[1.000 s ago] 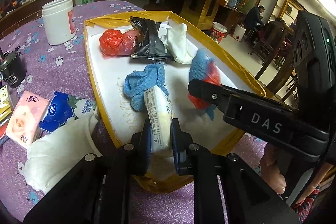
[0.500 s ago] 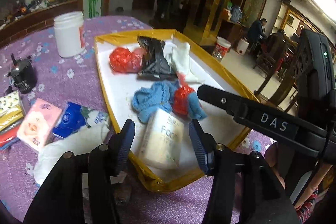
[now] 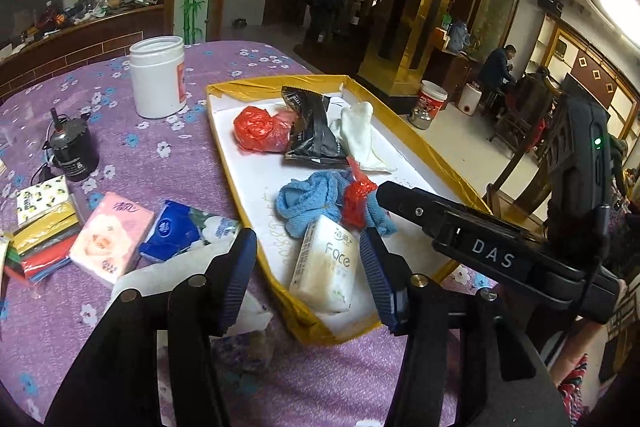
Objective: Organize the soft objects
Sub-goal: 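Open the left tool to drop the tissue pack while the right tool releases the bag, then grasp the white printed paper bag on the table with the left tool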
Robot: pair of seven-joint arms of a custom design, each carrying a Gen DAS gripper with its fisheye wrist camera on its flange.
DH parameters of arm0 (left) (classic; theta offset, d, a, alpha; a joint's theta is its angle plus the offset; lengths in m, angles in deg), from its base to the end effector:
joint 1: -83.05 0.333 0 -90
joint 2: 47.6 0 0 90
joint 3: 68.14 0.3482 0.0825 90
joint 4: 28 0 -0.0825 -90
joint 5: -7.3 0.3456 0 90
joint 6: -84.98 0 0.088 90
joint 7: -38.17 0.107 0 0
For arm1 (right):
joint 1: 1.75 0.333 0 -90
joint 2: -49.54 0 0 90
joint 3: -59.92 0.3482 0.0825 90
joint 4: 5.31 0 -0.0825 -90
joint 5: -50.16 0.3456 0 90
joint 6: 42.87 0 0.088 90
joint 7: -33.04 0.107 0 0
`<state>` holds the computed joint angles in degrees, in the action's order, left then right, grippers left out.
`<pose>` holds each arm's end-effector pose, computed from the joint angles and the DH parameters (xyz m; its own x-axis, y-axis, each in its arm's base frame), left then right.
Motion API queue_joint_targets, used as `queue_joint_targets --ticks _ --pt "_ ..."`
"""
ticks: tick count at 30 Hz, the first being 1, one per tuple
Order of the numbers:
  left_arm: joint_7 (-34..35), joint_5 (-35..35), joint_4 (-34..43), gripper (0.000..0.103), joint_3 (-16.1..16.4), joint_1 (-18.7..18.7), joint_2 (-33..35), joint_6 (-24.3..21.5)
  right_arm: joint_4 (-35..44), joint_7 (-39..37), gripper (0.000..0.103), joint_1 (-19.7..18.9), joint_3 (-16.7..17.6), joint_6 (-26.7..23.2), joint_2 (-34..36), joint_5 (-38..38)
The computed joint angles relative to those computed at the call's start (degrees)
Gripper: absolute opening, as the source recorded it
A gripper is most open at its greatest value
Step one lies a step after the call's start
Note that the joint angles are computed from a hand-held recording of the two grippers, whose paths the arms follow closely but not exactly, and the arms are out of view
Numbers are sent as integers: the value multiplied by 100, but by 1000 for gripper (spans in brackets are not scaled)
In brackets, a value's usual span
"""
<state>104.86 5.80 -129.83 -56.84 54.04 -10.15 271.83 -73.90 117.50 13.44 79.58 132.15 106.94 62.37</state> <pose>0.6612 -0.2400 0.3507 -0.0557 -0.9782 0.2000 -0.6835 -0.1086 -0.7218 0.7287 0.3394 0.3271 0.3533 -0.8556 -0.3782 -0.7106 0.0175 -0.7034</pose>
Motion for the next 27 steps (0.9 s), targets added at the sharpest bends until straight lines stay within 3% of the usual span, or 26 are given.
queue_joint_targets --ticks 7,14,20,21,25,27 --pt "-21 -65 -504 52 98 -30 -312 127 -60 -162 46 -43 104 23 -17 -27" --pt "213 -438 -1443 55 457 -194 -798 461 -97 -335 46 0 104 58 -37 -86" --pt "502 -1193 -2453 56 949 -345 -1239 810 -32 -463 46 18 131 -28 -5 -129" --pt "578 -1323 -2596 56 1046 -391 -1287 858 -28 -483 46 25 123 -41 -5 -126" --pt "1032 -2268 -3009 56 2269 -1334 -1233 779 -6 -539 46 48 104 -71 1 -97" --pt "1249 -2450 -3085 59 2494 -1379 -1231 612 19 -520 46 85 45 -94 6 -78"
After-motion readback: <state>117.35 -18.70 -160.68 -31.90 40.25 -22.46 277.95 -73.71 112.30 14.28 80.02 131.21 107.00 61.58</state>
